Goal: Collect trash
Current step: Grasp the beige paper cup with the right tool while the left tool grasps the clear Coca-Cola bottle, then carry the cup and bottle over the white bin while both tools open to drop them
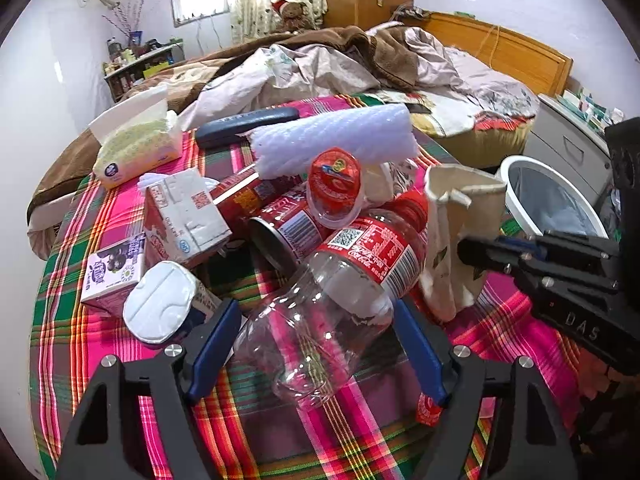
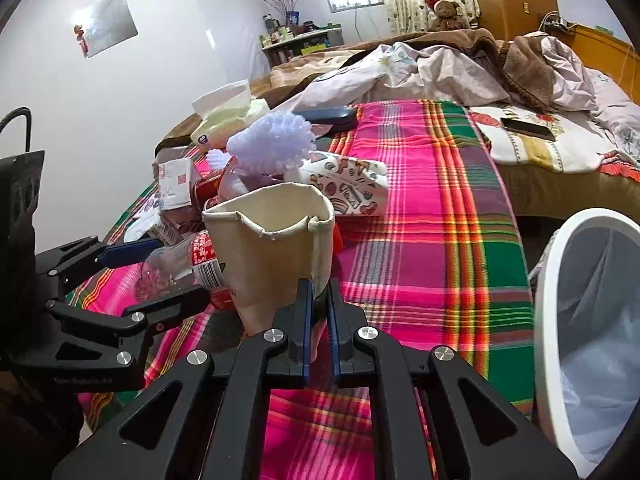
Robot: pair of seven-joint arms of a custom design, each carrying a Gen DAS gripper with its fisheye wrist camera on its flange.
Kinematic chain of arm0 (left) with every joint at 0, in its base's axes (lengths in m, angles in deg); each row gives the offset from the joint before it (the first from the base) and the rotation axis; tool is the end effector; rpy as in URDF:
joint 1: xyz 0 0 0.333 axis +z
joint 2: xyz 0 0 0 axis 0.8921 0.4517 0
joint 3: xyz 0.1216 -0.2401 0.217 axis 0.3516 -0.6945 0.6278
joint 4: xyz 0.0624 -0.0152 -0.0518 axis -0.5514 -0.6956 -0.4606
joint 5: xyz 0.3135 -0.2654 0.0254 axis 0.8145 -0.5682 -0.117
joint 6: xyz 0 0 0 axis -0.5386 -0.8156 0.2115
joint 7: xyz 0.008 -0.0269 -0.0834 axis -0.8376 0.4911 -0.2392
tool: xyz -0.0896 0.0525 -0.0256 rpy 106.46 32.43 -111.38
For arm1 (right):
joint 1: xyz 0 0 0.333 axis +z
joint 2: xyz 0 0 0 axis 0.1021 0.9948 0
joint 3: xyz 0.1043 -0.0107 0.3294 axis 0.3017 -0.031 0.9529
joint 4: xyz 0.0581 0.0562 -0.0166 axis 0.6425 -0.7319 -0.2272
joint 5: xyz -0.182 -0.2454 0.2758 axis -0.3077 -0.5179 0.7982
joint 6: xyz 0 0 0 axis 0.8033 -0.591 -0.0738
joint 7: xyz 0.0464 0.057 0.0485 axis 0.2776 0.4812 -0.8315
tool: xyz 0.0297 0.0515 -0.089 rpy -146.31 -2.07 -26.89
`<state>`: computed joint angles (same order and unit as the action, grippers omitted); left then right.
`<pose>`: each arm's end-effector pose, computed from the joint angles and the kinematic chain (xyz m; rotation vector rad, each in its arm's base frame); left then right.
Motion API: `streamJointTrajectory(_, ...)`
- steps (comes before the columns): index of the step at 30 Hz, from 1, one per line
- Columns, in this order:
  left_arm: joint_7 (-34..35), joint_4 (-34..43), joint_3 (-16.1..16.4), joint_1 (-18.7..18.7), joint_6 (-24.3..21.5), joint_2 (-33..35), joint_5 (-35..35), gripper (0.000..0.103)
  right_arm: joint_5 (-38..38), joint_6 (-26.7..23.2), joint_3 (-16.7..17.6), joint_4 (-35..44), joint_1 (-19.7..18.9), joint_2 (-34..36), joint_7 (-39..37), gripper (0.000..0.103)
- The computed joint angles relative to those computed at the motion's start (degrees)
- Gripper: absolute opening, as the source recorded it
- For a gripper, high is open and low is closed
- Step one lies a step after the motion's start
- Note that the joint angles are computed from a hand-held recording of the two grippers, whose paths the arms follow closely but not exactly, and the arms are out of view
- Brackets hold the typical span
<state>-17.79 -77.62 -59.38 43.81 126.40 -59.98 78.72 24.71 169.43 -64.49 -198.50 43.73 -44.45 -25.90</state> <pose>0.3883 -0.3781 0.4800 -1.7047 1.9526 -0.6457 0.4138 0.1195 0.4698 -1.9509 1.3040 -0.2279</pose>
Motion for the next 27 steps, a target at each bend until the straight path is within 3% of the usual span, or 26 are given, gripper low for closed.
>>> streamJointTrajectory(10,13.0,3.54,1.14,-1.59,0.33,2.63,-5.41,0.079,1.59,1.28,-2.79,-0.46,-0.08,-1.64,0.31,0.007)
streamJointTrajectory(13,16.42,6.39,1.28,-2.6,-3.1,5.2,-6.39,0.08,1.72,1.56,-3.7,-0.53,0.1,-2.08,0.16,0.007)
streamJointTrajectory(21,19.12,11.53,3.24,-5.85,-8.39,10.23,-7.61,0.079,3.15,1.8,-6.68,-0.74,0.99,-2.92,-1.03,0.007)
streamJointTrajectory(22,19.02,12.14,3.37,-6.37,-9.53,10.65,-7.24,0.071,3.24,1.73,-6.96,-0.75,0.93,-3.0,-1.24,0.007)
streamJointTrajectory(27,16.42,12.93,4.02,-7.95,-10.62,10.84,-5.63,0.068,4.27,1.73,-8.21,-0.88,0.83,-3.54,-2.25,0.007)
